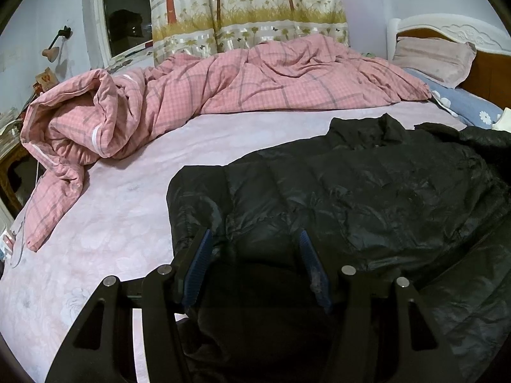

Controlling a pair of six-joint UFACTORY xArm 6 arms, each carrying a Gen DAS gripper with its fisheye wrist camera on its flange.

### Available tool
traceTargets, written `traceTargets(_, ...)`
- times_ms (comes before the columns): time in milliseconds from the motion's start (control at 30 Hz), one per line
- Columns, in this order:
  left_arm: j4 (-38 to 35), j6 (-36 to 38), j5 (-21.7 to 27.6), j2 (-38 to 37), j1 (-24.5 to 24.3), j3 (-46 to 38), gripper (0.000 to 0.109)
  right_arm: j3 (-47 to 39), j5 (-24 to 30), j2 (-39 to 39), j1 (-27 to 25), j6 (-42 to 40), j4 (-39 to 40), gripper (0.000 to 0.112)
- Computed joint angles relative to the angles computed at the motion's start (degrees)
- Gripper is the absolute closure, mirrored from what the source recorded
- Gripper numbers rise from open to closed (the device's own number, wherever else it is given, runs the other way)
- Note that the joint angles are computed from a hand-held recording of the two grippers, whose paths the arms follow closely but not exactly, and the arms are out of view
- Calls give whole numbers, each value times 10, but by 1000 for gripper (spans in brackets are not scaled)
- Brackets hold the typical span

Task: Fold large clothes

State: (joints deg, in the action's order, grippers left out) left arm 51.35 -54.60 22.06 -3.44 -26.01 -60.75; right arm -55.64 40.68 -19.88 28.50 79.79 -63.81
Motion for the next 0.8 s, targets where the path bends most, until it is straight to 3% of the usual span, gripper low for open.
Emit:
traceTargets(67,1,0,-1,0,0,0,53,-17,-27,27,8,-71,18,35)
traceTargets(133,0,0,0,1,0,0,53,-63,3,78,26,-174,75,35)
traceTargets(233,-4,5,0,1,0,0,53,-167,106,194,33,-269,148,35)
traceTargets(333,-6,5,-4,2,1,0,53,-232,219,269,41,-268,110,37)
traceTargets(400,-9,6,-6,5,2,-2,53,-243,236,284,38,-269,99,58)
traceTargets(433,-5,2,-5,5,1,-2,53,-236,225,279,32,-271,104,88)
traceTargets(467,2,-4,-4,3,1,-2,53,-224,204,268,25,-266,115,103)
traceTargets(667,81,-72,-33,-22,1,8,53,-114,40,131,27,-164,41,106)
traceTargets(800,108,-91,-58,-40,-3,17,53,-88,-81,71,36,-136,9,106)
